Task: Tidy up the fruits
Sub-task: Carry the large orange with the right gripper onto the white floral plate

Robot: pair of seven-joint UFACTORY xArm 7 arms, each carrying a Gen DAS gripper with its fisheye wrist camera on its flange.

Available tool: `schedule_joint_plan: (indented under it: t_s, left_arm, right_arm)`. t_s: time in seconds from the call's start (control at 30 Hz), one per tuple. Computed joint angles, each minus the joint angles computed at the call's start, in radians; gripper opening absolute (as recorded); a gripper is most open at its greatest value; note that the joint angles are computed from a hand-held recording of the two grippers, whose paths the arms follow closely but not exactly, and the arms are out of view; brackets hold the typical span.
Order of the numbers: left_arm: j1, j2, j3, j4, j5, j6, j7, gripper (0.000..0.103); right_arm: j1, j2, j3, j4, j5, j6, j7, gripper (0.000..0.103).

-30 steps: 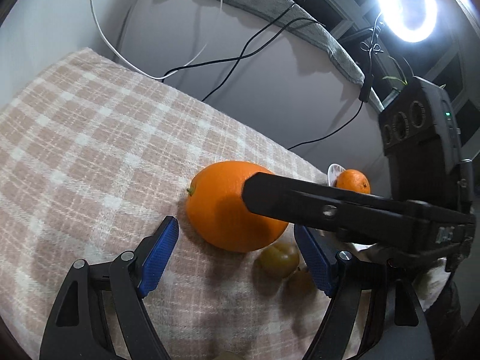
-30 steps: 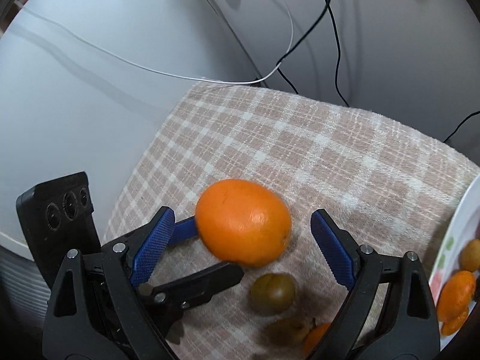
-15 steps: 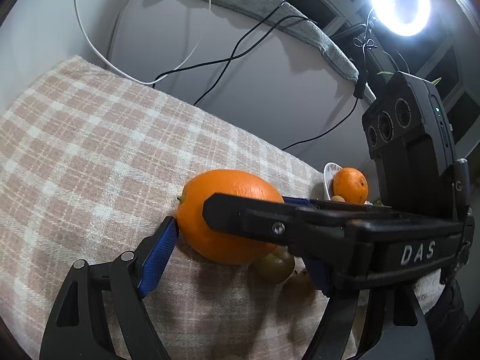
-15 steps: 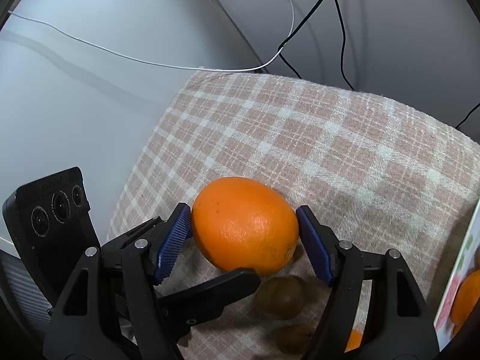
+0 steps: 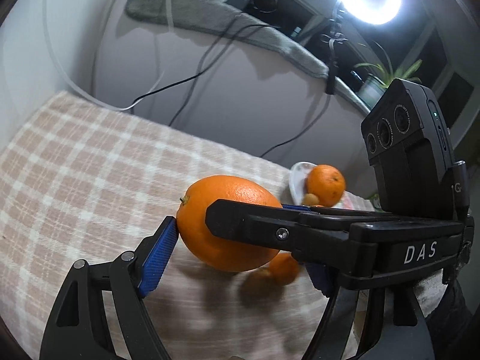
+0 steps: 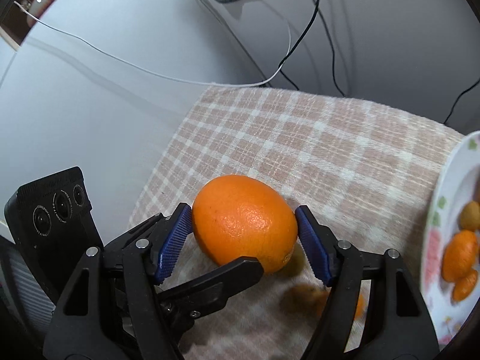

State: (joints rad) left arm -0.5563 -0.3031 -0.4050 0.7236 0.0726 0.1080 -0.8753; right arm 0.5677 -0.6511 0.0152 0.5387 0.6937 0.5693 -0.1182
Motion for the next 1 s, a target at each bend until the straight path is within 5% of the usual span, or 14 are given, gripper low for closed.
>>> schedule_joint_plan:
  t_s: [0.2,0.47,0.7,1.0]
  left_arm:
    - [0.072,0.071,-0.118,0.113,0.139,0.033,-0.093,0.077]
    - [0.017,0.247,-0.136,0.301,0.354,0.069,-0.219,0.077]
    - [-0.11,0.429,-0.083,0.498,0.492,0.136,-0.27,0.077]
    - [-0.258,0.611,-0.006,0.695,0.44,0.216,-0.165,0.077]
  right_arm:
    - [-0.071,-0.186,-0.01,-0.076,-0.076,0.075,0.074,0.074]
    - [-0.19,-0.419,-0.089,-0.164,-0.18,0.218,0.121,0.074]
    - [-0.322,-0.559,-0.171,-0.206,-0.251,0.335,0.106,0.074]
    - [-0.485,-0.609,-0.286,-0.239,-0.288,0.439,0.021,0.074]
